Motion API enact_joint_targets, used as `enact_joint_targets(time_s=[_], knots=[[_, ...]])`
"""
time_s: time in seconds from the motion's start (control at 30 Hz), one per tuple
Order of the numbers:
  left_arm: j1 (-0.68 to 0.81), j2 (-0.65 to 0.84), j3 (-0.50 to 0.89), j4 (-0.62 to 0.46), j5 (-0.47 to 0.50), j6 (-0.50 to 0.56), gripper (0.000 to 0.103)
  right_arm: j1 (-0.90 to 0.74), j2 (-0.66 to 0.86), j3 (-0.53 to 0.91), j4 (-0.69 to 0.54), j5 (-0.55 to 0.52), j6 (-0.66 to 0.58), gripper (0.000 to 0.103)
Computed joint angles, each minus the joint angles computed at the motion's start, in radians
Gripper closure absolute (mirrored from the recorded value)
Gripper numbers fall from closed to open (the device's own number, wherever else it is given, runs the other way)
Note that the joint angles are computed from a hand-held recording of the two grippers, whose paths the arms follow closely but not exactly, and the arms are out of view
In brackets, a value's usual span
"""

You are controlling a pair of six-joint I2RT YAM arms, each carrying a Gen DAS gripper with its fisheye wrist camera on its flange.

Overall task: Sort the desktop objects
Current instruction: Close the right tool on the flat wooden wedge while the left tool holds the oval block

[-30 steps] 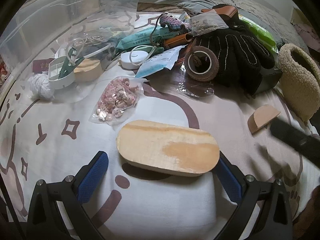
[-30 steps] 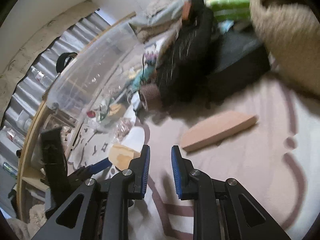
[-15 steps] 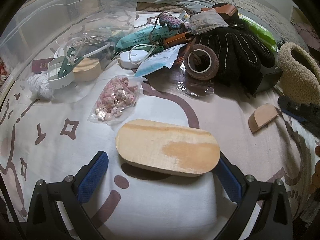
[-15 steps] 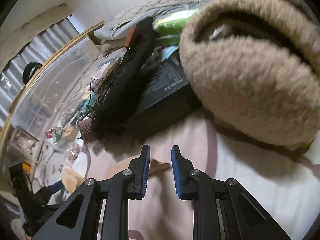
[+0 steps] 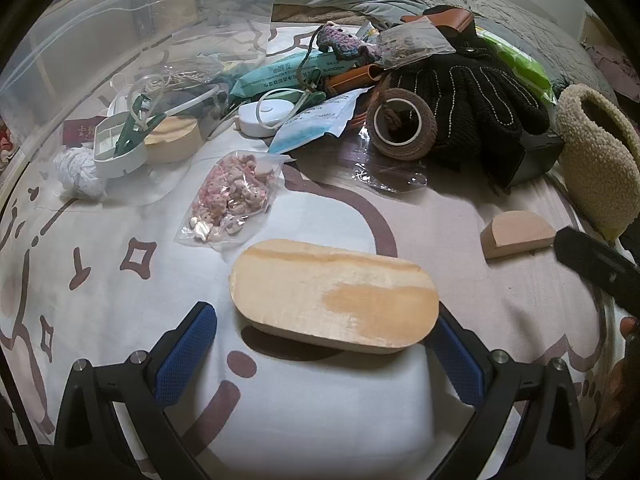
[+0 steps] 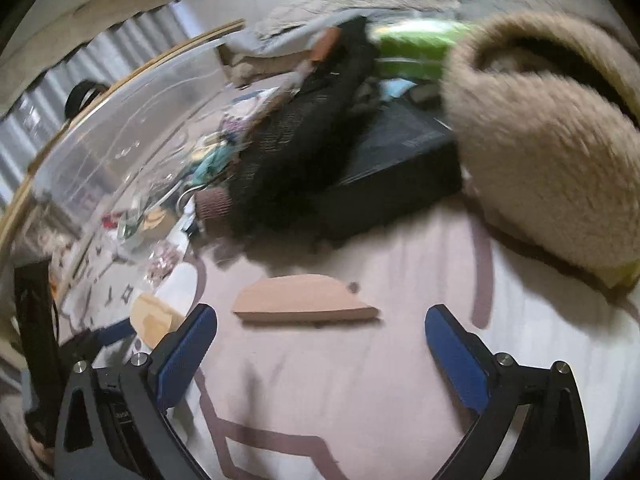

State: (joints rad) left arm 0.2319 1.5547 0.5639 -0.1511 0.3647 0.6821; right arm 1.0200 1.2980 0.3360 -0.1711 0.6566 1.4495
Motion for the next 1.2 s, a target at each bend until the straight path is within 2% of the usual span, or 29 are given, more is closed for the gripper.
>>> enact_joint_targets(time_s=[0.2, 0.3, 0.53, 0.8, 0.9, 1.2], knots=[[-0.002, 0.000, -0.001, 0.003, -0.002, -0.001, 0.000, -0.044, 0.157, 0.090, 0.036, -0.022, -0.086, 0.000], [-0.006, -0.006, -0.010, 0.009, -0.006, 0.001, 0.000, -0.052, 0.232, 0.138, 0.013, -0.010, -0.097, 0.000], [-0.017, -0.012, -0.019, 0.021, -0.017, -0.002, 0.000, -0.077, 0.291, 0.177, -0.025, -0.023, -0.099, 0.000], [-0.020, -0.008, -0.016, 0.020, -0.016, -0.005, 0.000, -0.078, 0.307, 0.214, -0.121, -0.022, -0.056, 0.000], [-0.019, -0.010, -0.015, 0.017, -0.014, -0.004, 0.000, -0.073, 0.303, 0.219, -0.148, -0.020, -0.050, 0.009], [-0.013, -0.010, 0.000, -0.022, 0.017, 0.008, 0.001, -0.035, 0.242, 0.189, -0.186, 0.001, 0.037, 0.009]])
